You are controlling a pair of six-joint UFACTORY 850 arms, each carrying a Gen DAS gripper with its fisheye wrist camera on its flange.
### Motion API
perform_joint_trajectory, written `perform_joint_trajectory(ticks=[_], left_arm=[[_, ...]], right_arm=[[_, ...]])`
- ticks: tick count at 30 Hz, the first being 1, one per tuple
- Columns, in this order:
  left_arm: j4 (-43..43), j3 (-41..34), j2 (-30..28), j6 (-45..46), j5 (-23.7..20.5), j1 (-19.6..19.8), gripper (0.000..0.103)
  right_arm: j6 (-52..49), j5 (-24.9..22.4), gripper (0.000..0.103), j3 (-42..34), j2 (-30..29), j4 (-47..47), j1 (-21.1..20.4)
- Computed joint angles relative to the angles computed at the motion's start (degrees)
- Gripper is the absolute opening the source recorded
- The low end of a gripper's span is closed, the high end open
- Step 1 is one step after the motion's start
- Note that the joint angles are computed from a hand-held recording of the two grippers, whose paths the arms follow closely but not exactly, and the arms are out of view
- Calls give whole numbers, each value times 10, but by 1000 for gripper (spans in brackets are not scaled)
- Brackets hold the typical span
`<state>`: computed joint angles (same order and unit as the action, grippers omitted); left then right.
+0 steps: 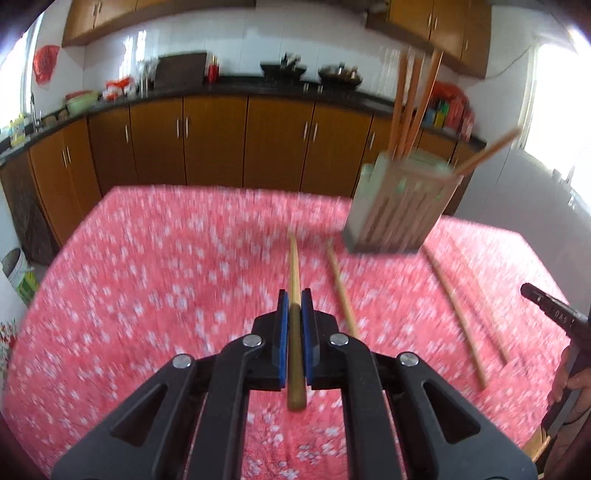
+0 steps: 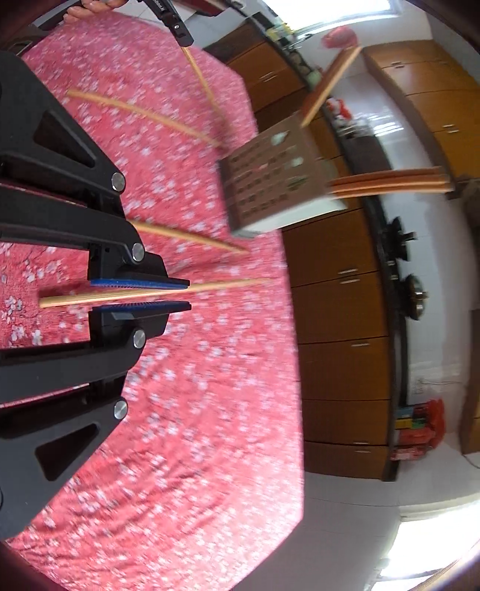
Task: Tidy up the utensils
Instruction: 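Lift the left tool's chopstick over the holder while the right tool lifts its chopstick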
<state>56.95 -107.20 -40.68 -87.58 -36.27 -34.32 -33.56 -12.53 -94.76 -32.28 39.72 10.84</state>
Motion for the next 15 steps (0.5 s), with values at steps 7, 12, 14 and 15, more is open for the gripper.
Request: perform_joint_trajectory(ticks=[7, 12, 14, 15], left_arm=[[22, -30, -8, 3, -15, -4, 8], [4, -28, -13, 5, -9, -2, 8], [7, -18, -8, -3, -5, -1, 8], [9, -17, -8, -4, -5, -1, 8]], right_arm=[[23, -37, 13, -24, -19, -37, -3], [65, -72, 35, -26, -40, -92, 1], [92, -86, 28, -31, -48, -132, 5], [110, -91, 23, -31, -51, -157, 8]])
